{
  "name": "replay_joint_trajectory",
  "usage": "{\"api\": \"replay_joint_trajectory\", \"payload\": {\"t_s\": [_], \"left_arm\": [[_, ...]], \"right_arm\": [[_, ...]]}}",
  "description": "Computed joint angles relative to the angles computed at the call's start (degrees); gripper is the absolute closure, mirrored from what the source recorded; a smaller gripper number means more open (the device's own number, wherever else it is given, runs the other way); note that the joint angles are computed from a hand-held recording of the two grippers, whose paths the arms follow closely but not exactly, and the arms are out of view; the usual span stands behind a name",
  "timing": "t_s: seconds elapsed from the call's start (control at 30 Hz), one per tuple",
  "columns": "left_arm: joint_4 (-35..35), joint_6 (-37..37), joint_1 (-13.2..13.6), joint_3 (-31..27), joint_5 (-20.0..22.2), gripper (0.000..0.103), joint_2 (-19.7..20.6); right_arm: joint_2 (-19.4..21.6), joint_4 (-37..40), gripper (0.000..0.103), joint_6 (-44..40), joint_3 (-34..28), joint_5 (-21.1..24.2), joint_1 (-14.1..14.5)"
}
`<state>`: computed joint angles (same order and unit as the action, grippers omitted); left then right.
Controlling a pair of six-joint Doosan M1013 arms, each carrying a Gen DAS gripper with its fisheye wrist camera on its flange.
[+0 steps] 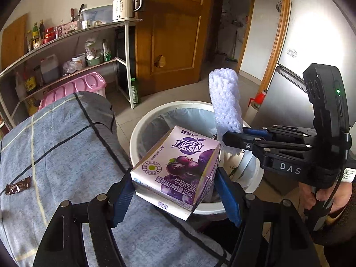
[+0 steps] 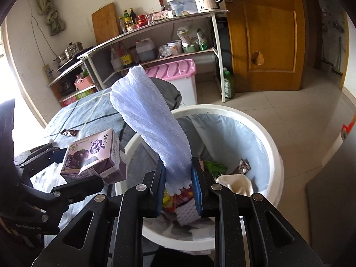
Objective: Collect trash
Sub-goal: 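Open the left tool to drop the carton while the right drops the netting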
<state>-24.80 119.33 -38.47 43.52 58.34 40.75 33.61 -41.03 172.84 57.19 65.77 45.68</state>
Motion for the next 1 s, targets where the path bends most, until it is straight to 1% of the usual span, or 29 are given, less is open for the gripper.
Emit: {"api": "replay_joint_trajectory", "payload": {"t_s": [0.1, 0.17, 0.27, 0.37, 0.47, 0.53, 0.6, 0.63, 0.8, 1.0], "left_arm": [[-0.19, 0.29, -0.66, -0.5, 0.79, 0.032, 0.48], [0.38, -0.29, -1.0, -1.54, 1.57, 0.032, 1.17], [1.09, -1.42, -1.31, -3.17, 2.78, 0.032, 2.24], [0.89, -1.91, -1.33, -4.52, 3.92, 0.032, 3.14], [1.05, -2.48, -1.39, -5.38, 4.81, 0.032, 3.74], [0.36, -2.17, -1.31, -5.26, 4.76, 0.032, 3.71], [0.05, -2.19, -1.28, -5.05, 4.5, 0.032, 3.63], [0.07, -2.33, -1.25, -5.08, 4.61, 0.032, 3.66], [-0.09, -2.54, -0.93, -3.92, 4.05, 0.032, 2.88], [0.25, -2.68, -0.28, -0.27, 0.8, 0.032, 0.45]], "right_arm": [[-0.43, 0.83, 0.08, -0.38, 0.85, 1.45, -0.33], [-0.4, 1.61, 0.08, -0.91, 0.89, 3.42, -0.61], [-1.08, 2.78, 0.08, -0.44, 2.21, 4.08, -0.9], [-0.94, 4.03, 0.079, -1.69, 2.16, 5.8, -1.36], [-1.33, 5.13, 0.077, -1.61, 2.9, 5.13, -1.77], [-1.24, 5.24, 0.073, -1.78, 2.85, 5.57, -1.83], [-0.98, 5.22, 0.059, -1.87, 2.46, 6.2, -1.78], [-0.83, 5.34, 0.057, -1.95, 2.22, 6.37, -1.78], [-0.76, 5.07, 0.056, -0.91, 2.21, 5.92, -1.61], [-0.08, 4.22, 0.056, -0.9, 0.82, 5.21, -0.99]]}}
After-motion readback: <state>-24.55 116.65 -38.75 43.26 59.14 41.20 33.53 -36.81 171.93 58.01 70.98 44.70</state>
